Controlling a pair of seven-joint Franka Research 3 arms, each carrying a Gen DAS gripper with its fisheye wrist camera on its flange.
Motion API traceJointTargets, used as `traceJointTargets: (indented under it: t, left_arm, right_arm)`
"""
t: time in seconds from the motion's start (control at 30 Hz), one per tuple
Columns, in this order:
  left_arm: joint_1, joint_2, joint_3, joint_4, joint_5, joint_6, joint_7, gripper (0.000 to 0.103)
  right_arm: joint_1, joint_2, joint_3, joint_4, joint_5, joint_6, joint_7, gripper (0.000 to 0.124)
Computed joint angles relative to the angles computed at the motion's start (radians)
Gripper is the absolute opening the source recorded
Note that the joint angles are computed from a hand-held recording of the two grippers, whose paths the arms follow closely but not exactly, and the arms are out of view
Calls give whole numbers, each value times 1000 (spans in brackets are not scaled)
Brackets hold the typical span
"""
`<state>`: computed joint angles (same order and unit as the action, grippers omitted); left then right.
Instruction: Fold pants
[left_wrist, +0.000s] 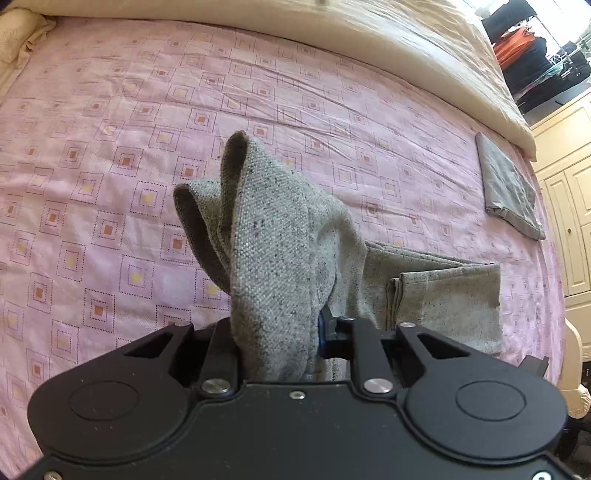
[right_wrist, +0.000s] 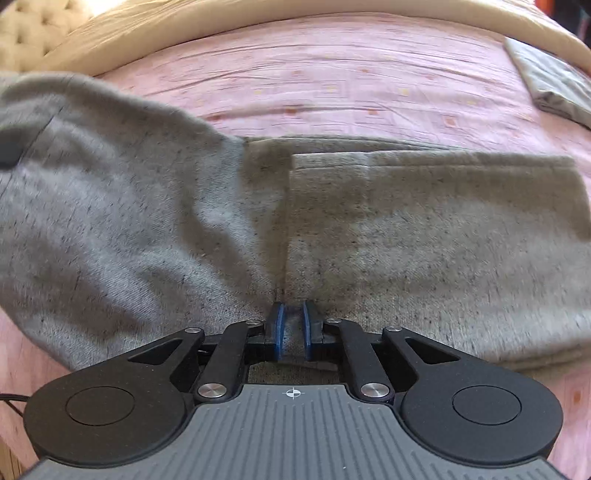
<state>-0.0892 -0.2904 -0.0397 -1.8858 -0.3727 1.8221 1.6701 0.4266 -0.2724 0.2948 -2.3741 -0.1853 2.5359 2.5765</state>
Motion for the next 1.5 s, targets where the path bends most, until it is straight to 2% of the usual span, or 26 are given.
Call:
traceJointTargets:
  t: [0.1, 0.2, 0.37, 0.5, 0.6, 0.63, 0.73, 0.83, 0.9, 0.97, 1.1, 1.2, 1.3, 1.37, 1.5]
  left_arm:
    - [-20, -18, -67, 33, 90, 0, -112, 28]
    - [-65, -21, -130, 69, 181, 1, -206, 28]
    - [-175, 55, -239, 154, 308, 1, -338, 29]
    - [-277, 177, -296, 207, 301, 35, -436, 39]
    - [-330, 242, -307, 233, 241, 62, -494, 39]
    - [-343, 242, -310, 233, 228, 74, -512, 39]
    - [-359, 209, -299, 201, 190, 121, -509, 39]
    - [-358, 183, -295, 181, 257, 113, -545, 39]
    - [-347, 146, -282, 131, 293, 109, -574, 39]
    - [-332, 105, -272, 77, 347, 75, -599, 39]
    - [-313, 22, -251, -63, 404, 13, -590, 39]
    - [-314, -39, -226, -175, 373, -12, -534, 39]
    - [-315, -71, -210, -258, 323, -26, -509, 40]
    - [-316, -85, -219, -294, 336, -19, -504, 41]
    - [-329, -110, -213, -322, 335, 1, -444, 42]
  right_arm:
    - [28, -69, -51, -80, 112, 99, -83, 12]
    - [24, -168, -66, -160, 167, 143, -167, 12]
    - [19, -353, -104, -292, 261, 130, -323, 12]
    - [-21, -497, -119, -391, 324, 62, -368, 12]
    - [-73, -580, -119, -447, 343, 3, -389, 12]
    - [-94, -599, -113, -452, 339, -32, -390, 12]
    - [-126, -677, -122, -499, 355, -59, -403, 13]
    - [-169, -732, -108, -510, 340, -92, -411, 13]
    - [-200, -766, -94, -515, 330, -87, -399, 14]
    - [-215, -779, -104, -530, 340, -23, -399, 16]
    - [-193, -721, -163, -529, 401, 105, -445, 38]
    - [-179, -619, -167, -492, 440, 152, -466, 39]
    - [-175, -537, -154, -457, 449, 139, -480, 39]
    - [-188, -505, -135, -441, 446, 114, -461, 39]
    - [-182, -498, -130, -449, 461, 107, -425, 41]
